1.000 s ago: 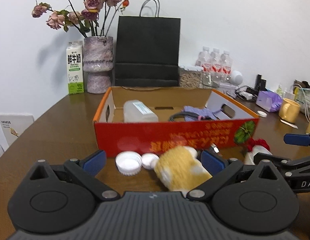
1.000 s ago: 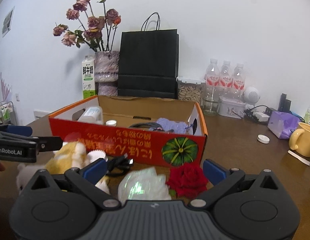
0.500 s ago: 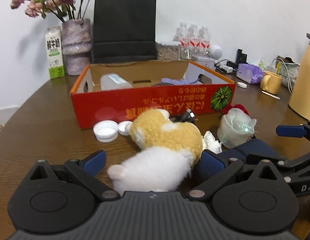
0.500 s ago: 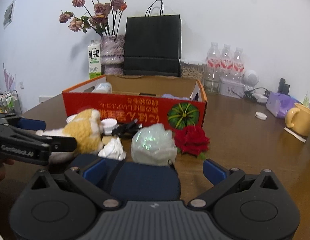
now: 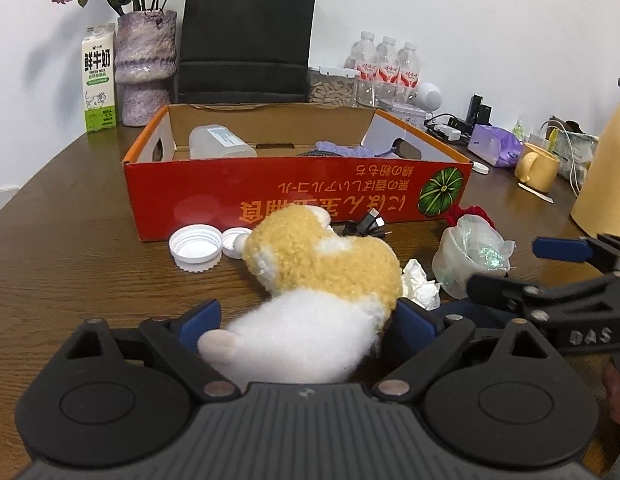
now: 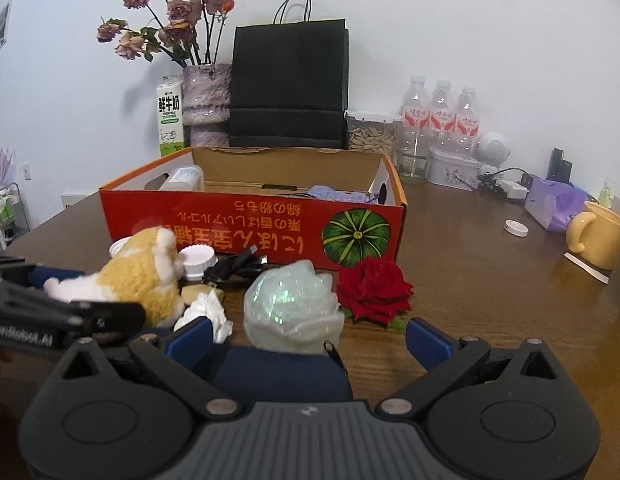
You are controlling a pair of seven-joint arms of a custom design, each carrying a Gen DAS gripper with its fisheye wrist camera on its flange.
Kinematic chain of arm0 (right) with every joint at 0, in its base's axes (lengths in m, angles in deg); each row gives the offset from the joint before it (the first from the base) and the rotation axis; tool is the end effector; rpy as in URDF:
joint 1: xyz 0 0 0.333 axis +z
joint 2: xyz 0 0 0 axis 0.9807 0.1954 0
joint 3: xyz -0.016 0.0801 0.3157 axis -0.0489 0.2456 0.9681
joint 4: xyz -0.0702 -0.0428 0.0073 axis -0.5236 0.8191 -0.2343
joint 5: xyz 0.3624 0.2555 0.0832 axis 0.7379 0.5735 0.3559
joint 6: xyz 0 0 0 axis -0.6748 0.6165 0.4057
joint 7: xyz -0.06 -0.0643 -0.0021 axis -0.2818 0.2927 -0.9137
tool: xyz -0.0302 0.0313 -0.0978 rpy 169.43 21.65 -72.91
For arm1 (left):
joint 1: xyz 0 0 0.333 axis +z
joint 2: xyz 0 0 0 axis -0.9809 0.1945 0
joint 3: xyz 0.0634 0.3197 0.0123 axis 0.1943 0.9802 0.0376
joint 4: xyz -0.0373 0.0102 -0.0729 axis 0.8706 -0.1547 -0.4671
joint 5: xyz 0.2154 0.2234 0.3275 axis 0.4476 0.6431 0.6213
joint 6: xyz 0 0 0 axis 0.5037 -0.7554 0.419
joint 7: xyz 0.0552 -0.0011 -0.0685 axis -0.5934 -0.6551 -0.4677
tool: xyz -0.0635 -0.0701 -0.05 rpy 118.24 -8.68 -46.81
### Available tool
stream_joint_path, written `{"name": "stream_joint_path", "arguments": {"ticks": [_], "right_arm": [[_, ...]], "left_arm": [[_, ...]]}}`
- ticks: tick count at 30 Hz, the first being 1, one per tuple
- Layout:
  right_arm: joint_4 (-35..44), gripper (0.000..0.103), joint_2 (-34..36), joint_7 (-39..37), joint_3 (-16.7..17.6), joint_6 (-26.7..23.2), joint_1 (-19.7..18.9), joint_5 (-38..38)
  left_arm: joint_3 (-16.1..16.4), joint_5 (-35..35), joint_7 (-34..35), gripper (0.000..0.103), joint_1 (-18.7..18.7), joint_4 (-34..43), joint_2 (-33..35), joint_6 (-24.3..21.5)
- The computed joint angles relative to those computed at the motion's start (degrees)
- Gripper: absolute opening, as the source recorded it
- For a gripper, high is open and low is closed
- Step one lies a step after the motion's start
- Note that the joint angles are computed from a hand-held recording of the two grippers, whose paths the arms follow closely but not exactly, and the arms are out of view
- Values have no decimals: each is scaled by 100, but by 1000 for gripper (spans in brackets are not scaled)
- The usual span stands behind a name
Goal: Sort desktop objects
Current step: 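Move the left gripper to the plush toy while the right gripper approaches the clear plastic bag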
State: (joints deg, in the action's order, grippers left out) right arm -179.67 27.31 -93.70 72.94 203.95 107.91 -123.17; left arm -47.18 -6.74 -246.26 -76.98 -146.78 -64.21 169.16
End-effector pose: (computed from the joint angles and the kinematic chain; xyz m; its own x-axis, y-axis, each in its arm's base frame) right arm 0.5575 0.3434 0.3281 -0.3576 -0.9338 0.0149 -0.4962 0.1764 -0.8501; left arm 0.6990 -0.1617 0.3245 -0.7187 -0.6886 0.0968 -0.4571 0.3629 -0.8120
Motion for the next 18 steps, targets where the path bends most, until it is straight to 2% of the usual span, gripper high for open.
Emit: {"name": "stream_joint_path", "arguments": {"ticks": [3,5,6,7,9,12,18], "right_arm": [[137,97,108,-121,-42,160,-60,36],[187,87,155,-201,-70,297,-83,65],[188,76,164,-201,-88,417,-97,36],[181,60,165,-169,-101,513,-101,-6],[150,43,147,-36,-128,671,-108,-125],[59,36,69,231,-133,687,-85,-390],[-69,35,-70,528,-61,591,-98,-658]], "left_arm": [[23,135,-152,86,0,49,35,-137],[24,218,-215,73,23,66,44,-278],[19,238,-207,69,31,60,38,-313],[15,257,-177,62,34,44,25,-336],[-13,179,-36,59,41,0,-2,-288],[-20,56,78,56,49,-45,-41,-279],[-8,-390,451,56,75,-168,-189,-326]]}}
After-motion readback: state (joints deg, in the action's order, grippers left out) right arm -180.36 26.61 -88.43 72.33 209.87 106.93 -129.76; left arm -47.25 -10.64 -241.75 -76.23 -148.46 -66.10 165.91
